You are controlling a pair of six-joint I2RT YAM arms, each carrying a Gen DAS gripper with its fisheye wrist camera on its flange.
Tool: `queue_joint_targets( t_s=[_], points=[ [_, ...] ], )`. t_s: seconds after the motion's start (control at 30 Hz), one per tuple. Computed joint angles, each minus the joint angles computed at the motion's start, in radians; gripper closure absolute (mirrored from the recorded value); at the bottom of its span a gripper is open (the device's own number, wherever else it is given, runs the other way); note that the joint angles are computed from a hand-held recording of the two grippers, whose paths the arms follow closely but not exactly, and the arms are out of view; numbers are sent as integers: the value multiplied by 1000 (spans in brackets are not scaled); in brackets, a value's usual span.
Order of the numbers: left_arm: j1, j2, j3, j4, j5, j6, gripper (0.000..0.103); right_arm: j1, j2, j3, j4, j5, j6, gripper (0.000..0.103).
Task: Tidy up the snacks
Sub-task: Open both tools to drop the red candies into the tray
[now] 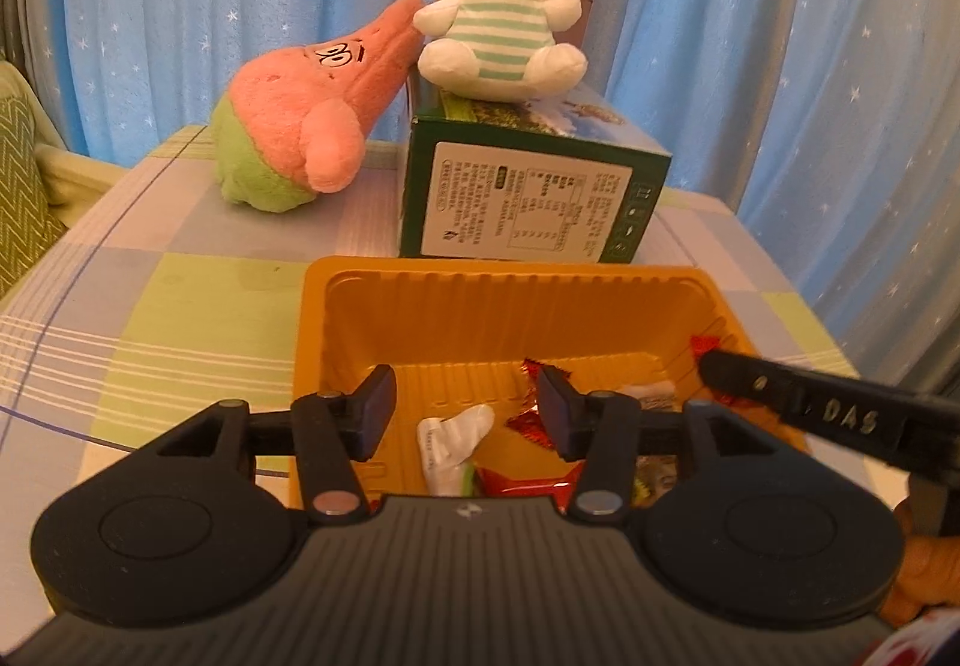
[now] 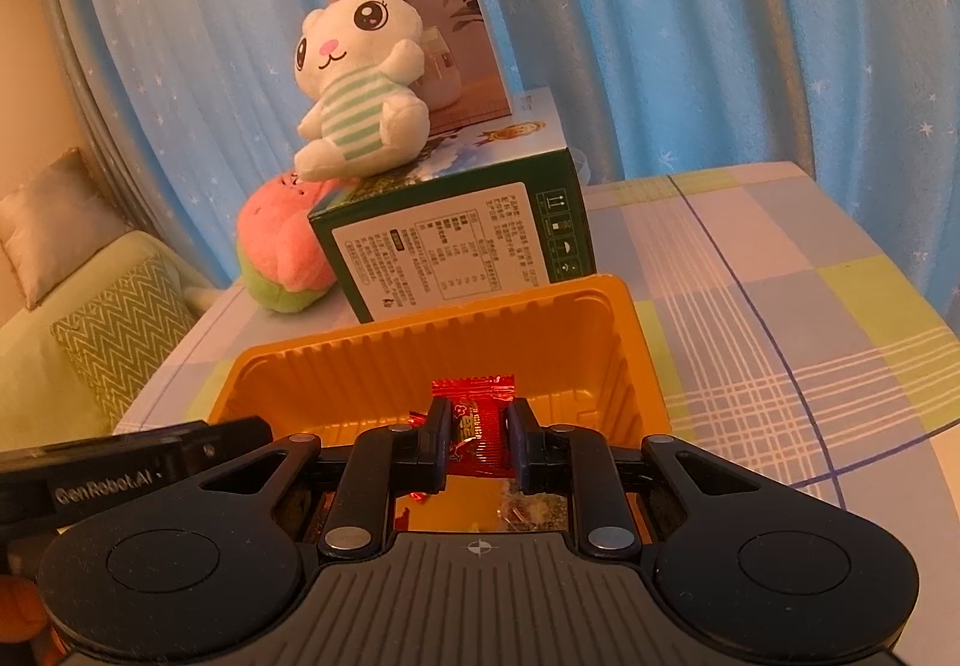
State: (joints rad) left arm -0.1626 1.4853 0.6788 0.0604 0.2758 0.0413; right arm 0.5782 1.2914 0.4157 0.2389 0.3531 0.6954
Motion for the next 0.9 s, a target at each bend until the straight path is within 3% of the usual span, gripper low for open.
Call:
queue_joint_targets(
  t_s=[0.57, 0.77, 0.8, 0.83, 0.9],
  points=[
    [12, -1, -2, -13, -7, 29, 53, 11, 15, 18, 25, 9, 23, 83],
    [23, 2, -3, -8, 0, 34, 47, -4, 48, 3, 89, -4, 28, 82],
    [25, 3, -4, -6, 1, 36, 44, -12, 45, -5, 100, -8, 42, 70],
    [26, 3, -6, -3, 0, 38, 39, -18, 38, -16, 114, -9, 52, 45],
    [28, 1, -16, 13, -7, 38, 36, -21, 19, -37, 137, 13, 58, 34]
  ],
)
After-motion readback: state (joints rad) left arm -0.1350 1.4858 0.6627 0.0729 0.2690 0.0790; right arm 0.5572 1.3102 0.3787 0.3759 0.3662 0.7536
